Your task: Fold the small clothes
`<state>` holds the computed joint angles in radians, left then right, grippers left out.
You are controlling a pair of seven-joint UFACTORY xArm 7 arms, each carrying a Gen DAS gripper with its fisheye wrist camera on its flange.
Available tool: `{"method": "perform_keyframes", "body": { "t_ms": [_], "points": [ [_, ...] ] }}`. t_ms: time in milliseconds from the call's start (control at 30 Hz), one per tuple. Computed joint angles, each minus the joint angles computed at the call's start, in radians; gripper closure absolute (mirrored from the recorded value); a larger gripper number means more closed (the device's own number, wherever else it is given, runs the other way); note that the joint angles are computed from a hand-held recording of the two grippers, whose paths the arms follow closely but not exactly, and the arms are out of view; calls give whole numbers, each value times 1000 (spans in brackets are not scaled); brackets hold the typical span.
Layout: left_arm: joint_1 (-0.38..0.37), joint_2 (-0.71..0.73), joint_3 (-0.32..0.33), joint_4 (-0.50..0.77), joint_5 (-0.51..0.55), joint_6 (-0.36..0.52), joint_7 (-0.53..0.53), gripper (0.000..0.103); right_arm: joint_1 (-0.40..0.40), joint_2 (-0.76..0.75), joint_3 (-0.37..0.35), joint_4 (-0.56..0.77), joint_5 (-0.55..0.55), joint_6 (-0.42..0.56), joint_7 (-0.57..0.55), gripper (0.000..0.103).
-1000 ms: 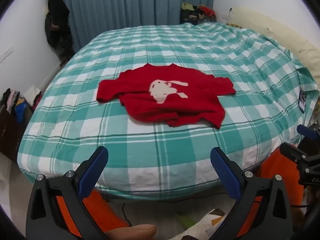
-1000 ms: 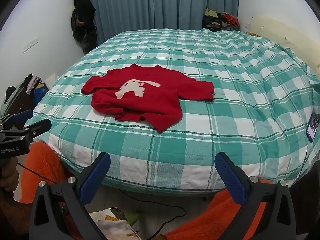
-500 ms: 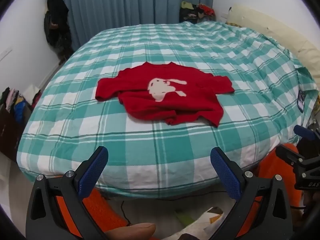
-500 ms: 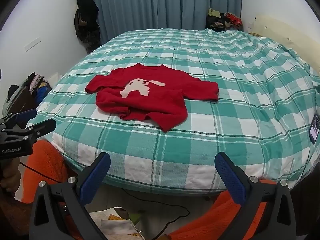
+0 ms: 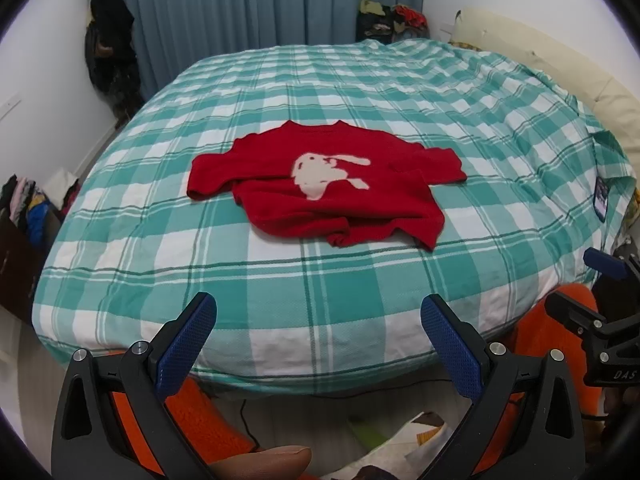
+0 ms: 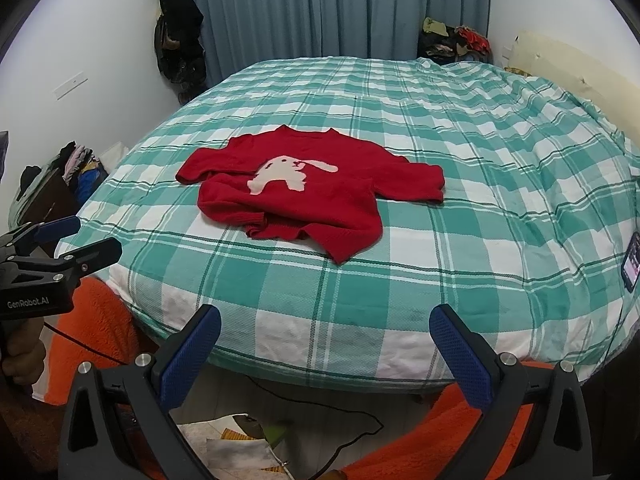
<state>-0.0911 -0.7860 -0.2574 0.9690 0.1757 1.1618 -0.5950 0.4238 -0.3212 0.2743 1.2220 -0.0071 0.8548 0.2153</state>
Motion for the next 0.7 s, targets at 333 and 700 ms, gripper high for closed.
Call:
{"method": "perform_keyframes", "body": {
  "t_ms": [333, 700],
  "points": [
    [-4, 11, 0, 0, -1, 0, 0, 1, 3, 5, 0, 2, 2, 4, 0, 0],
    [-9, 16, 3, -2, -3, 3, -1, 1, 7, 10, -4, -2, 13, 7, -5, 0]
  ]
}}
